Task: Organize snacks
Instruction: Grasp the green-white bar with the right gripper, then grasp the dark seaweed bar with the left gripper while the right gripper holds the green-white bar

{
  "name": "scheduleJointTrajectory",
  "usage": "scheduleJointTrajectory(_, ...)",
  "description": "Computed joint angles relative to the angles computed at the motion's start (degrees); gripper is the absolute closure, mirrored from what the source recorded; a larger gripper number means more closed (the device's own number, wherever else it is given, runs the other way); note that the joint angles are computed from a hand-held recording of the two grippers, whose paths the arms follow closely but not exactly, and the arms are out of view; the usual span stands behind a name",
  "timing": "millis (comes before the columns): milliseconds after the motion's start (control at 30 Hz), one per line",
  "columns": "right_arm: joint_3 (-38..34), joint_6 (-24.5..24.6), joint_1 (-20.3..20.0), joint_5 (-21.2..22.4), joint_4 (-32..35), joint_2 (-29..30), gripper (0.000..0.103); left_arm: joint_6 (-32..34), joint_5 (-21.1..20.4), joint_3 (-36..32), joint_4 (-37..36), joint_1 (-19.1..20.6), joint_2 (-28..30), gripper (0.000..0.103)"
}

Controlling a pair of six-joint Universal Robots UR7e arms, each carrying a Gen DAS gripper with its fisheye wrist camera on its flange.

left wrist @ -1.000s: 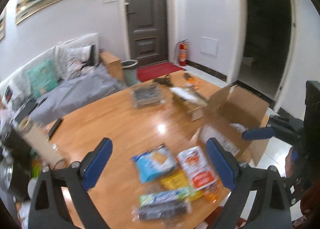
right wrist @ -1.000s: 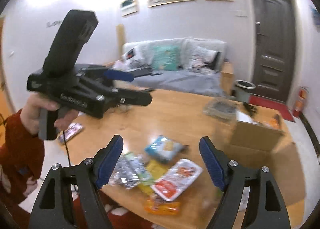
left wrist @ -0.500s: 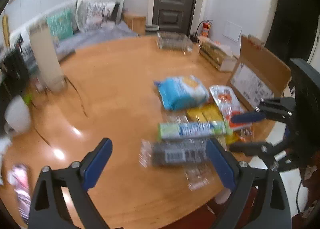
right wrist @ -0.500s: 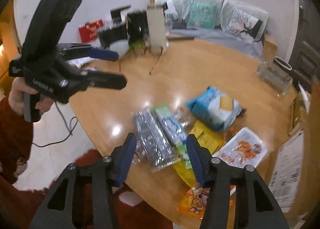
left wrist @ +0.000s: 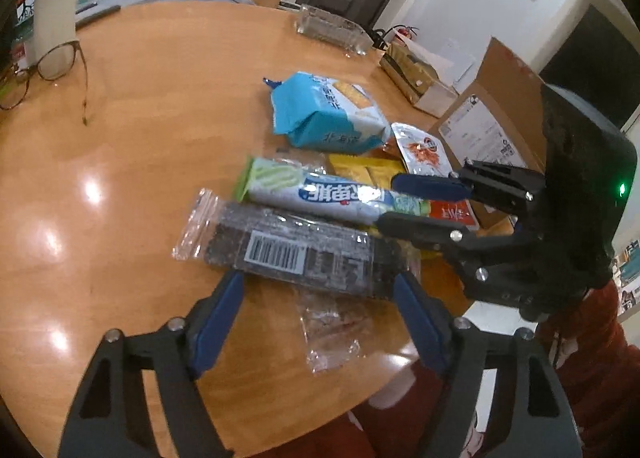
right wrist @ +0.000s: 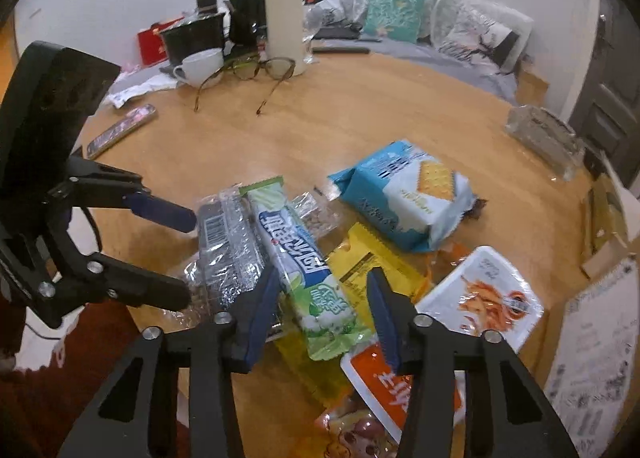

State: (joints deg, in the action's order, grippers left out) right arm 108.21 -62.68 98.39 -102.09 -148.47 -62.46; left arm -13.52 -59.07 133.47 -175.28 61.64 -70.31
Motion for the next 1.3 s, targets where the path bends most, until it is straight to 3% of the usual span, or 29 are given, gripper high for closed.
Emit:
scheduleJointTrajectory(133, 1.1, 0.4, 0.0, 0.5, -2.9, -0.4, 0.080, 0.6, 1.9, -1.3, 0.9, 0.0, 0.8, 0.028)
scheduleJointTrajectory(400, 3.9, 3.7, 0.4, -1.0, -6.3, -2.3, 0.080, 1.0, 5.1, -6.2, 4.2, 0.7, 3.5, 0.028)
scheduleJointTrajectory(633, 4.3, 3.3, 0.6, -2.0, -8.7, -1.8, 0.080, 4.1, 12.6, -6.7, 4.7, -1.5, 6.4, 0.029)
scheduleJointTrajectory(800, 4.2, 3.1, 0.5, -1.9, -8.2, -1.9, 0.080, 7.4, 12.4, -5.8, 4.8, -0.7, 4.7, 0.037)
scheduleJointTrajectory(933, 4.3, 3.3, 0.5, -1.9, -7.8, -2.1, 0.080, 8.7, 13.2, -5.2, 8.7, -0.3, 1.8, 0.037)
scheduleJointTrajectory(1033, 4.4, 3.4, 0.6, -2.4, -8.0, -2.2, 0.080, 8.1, 16.6, -4.3, 11.5, -0.3, 0.4, 0.037)
scheduleJointTrajectory(1167, 4.2, 3.5, 0.9, -2.5, -7.6, -2.1, 0.079, 7.6, 17.1, -2.8, 10.1, 0.2, -0.9, 0.039)
scheduleJointTrajectory(1300, 3.1, 3.8, 1.4, -1.9, -6.6, -0.9, 0.079, 6.8, 18.6, -1.5, 7.9, -0.4, -0.9, 0.050)
